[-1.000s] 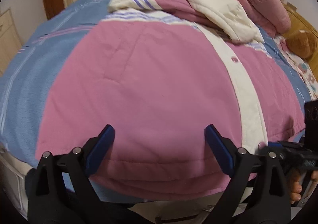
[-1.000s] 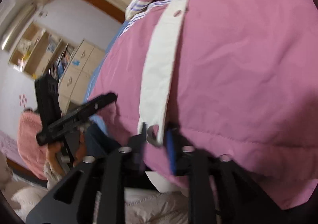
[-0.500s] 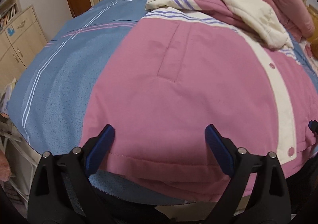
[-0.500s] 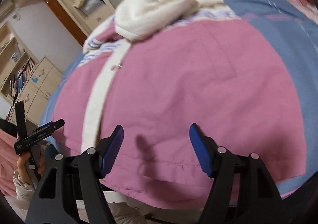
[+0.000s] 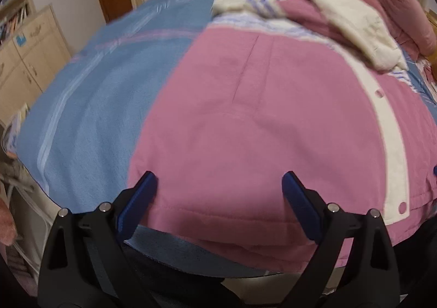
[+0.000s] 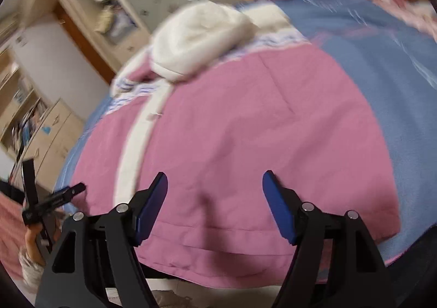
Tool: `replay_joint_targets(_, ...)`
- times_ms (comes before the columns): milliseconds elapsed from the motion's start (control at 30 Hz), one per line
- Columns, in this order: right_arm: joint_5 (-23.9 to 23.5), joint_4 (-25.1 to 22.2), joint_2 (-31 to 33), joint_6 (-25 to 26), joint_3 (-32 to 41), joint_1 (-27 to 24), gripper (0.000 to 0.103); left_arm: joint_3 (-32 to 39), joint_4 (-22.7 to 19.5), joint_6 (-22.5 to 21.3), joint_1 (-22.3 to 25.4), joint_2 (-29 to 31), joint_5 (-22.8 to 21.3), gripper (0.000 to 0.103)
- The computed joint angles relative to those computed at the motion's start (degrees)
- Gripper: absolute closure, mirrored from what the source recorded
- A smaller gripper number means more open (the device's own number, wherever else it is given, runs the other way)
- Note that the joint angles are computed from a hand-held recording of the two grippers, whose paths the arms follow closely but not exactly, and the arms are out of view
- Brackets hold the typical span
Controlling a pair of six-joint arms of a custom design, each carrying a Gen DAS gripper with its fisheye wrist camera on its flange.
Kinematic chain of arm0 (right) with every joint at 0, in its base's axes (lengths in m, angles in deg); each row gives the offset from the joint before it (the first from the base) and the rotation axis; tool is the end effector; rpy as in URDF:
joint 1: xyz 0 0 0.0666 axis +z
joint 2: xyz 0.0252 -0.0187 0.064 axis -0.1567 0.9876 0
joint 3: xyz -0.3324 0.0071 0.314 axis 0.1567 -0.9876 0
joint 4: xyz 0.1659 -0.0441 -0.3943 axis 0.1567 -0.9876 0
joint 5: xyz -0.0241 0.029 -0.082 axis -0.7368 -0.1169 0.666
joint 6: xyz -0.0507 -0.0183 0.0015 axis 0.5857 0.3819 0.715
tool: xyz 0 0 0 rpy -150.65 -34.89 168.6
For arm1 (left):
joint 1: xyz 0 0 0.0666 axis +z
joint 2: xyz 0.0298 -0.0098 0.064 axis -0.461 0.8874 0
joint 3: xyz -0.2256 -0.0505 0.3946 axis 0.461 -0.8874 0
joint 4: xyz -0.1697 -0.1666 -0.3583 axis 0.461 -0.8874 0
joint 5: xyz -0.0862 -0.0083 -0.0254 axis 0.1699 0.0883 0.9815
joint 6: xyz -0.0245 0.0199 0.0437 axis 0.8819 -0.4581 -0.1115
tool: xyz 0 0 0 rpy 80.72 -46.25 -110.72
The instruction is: Fold large clothes
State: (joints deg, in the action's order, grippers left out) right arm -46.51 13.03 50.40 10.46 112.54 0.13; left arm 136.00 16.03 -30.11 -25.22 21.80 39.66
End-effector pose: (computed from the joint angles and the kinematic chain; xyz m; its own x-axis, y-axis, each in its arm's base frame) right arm 0.5253 0.1021 0.4497 -0.8673 -0.0340 -0.4966 -0.3068 0.8221 0.4797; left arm 0.4330 0.0255 0.4247 -0.7460 -0.3959 -0.5355 -0.4803 0.8769 0.0207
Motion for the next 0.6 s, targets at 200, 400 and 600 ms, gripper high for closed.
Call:
replay_joint_targets(200,0.04,0.89,-0.51,1.37,0.4,0.44,0.029,0.13,1.67,-1.11,-0.31,-0.89,0.23,0.007)
replay_joint_targets(400,-2.51,-0.73,4.66,2.5,12.17,3.29,0.029,1.21,4.22,-0.63,1.04,-2.49,2.4,0.007)
replay_joint_targets(600,-5.37,-15.04,16.77,17.83,31.68,16.38,0.029,0.33,3.35,1.89,3.79,-1.06,5.67,0.007)
